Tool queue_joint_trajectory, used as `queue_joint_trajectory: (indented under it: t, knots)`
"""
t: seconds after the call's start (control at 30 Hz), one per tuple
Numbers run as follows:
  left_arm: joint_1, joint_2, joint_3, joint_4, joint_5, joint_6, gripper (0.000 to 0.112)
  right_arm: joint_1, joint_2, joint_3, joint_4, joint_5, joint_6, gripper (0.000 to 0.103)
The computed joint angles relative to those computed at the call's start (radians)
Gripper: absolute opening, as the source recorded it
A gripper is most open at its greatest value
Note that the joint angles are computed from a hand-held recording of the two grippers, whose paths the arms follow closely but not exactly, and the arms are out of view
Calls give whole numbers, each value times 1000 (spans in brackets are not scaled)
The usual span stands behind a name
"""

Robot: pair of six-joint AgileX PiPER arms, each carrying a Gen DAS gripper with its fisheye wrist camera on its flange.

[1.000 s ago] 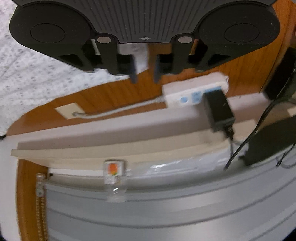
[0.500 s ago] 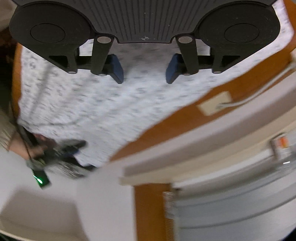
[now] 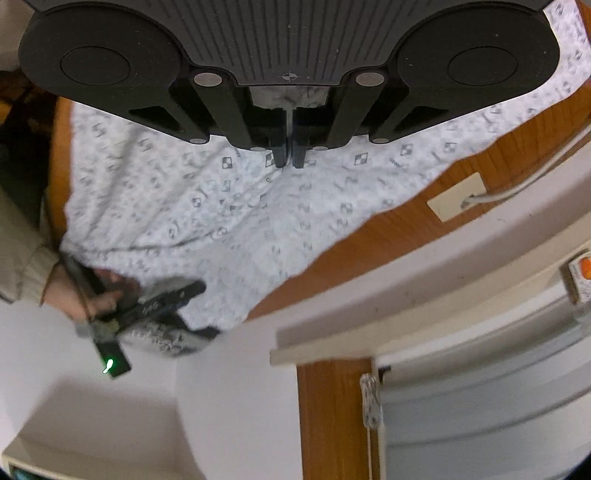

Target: Fold clothes

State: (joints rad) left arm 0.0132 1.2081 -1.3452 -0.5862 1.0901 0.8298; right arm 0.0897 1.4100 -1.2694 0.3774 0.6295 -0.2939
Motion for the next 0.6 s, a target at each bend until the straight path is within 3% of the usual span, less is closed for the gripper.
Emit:
queue_joint_trajectory:
  t: [0.17,0.23,0.3,0.33,0.47,0.6]
  knots:
    - [58,9,-11,6,15,3,8,3,3,-4,-7,1,3,103]
    - [114,19,-28,-30,15,9,24,1,5,-6,-3,2,-4,103]
    - [159,33,-44,-50,-10,-1,63,5,4,-4,-13,0,4,103]
    - [170,43,-47,-49,-31,-10,67,5,3,-4,-13,0,4,103]
    - [185,104,-65,-21,-102,-48,79,2,4,-3,-1,0,-4,103]
    - [169,164,-85,75,-114,-96,78,3,3,-8,-11,11,3,103]
